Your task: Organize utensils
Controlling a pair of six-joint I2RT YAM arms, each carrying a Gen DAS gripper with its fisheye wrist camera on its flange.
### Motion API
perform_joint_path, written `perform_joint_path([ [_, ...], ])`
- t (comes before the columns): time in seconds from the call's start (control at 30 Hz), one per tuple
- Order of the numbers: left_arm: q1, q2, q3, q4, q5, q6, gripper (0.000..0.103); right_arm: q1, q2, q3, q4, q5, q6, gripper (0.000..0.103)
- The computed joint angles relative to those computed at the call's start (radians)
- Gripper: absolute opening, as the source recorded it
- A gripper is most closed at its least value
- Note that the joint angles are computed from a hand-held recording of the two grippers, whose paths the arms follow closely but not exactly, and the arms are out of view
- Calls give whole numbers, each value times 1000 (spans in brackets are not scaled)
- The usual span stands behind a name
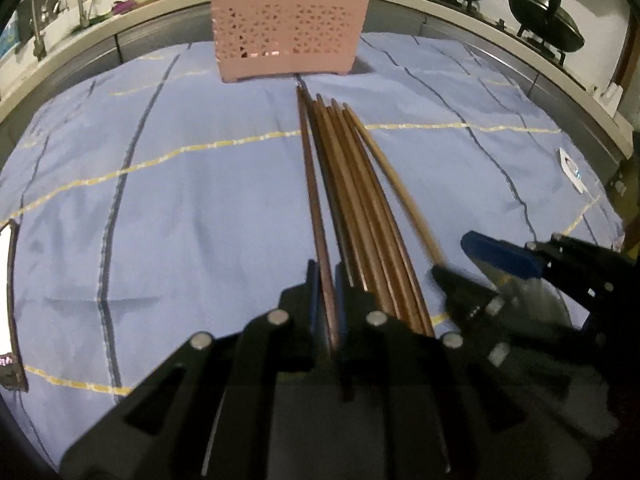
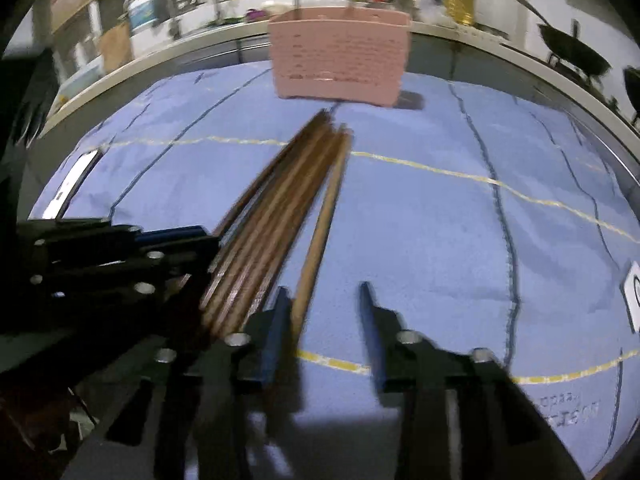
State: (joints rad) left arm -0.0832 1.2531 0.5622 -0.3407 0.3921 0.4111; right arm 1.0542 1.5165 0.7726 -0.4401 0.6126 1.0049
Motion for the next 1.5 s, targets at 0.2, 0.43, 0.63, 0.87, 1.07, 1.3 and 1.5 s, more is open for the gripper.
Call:
perform_joint_path([
  [0.2, 72, 33, 23, 2, 25, 38, 6, -18, -104, -80, -8, -19, 65, 9],
  [0.43, 103, 62, 43, -3, 38, 50, 6, -2, -82, -53, -60, -16, 89, 9],
  [0.63, 107, 66, 44, -3, 40, 54, 6, -24, -70, -26, -87, -46, 72, 9],
  [0.87, 99, 73, 54, -8, 23, 68, 7, -89, -22, 34, -104, -78, -34, 9],
  [1.07, 91, 71, 49, 2, 10, 70, 7, -118, 19, 73, -111, -66, -93, 10],
  [1.3, 84, 72, 50, 9, 5, 63, 7, -134, 22, 72, -94, -65, -114, 10],
  [1.5, 84, 75, 52, 9, 5, 63, 7, -142, -1, 45, -58, -81, -112, 10],
])
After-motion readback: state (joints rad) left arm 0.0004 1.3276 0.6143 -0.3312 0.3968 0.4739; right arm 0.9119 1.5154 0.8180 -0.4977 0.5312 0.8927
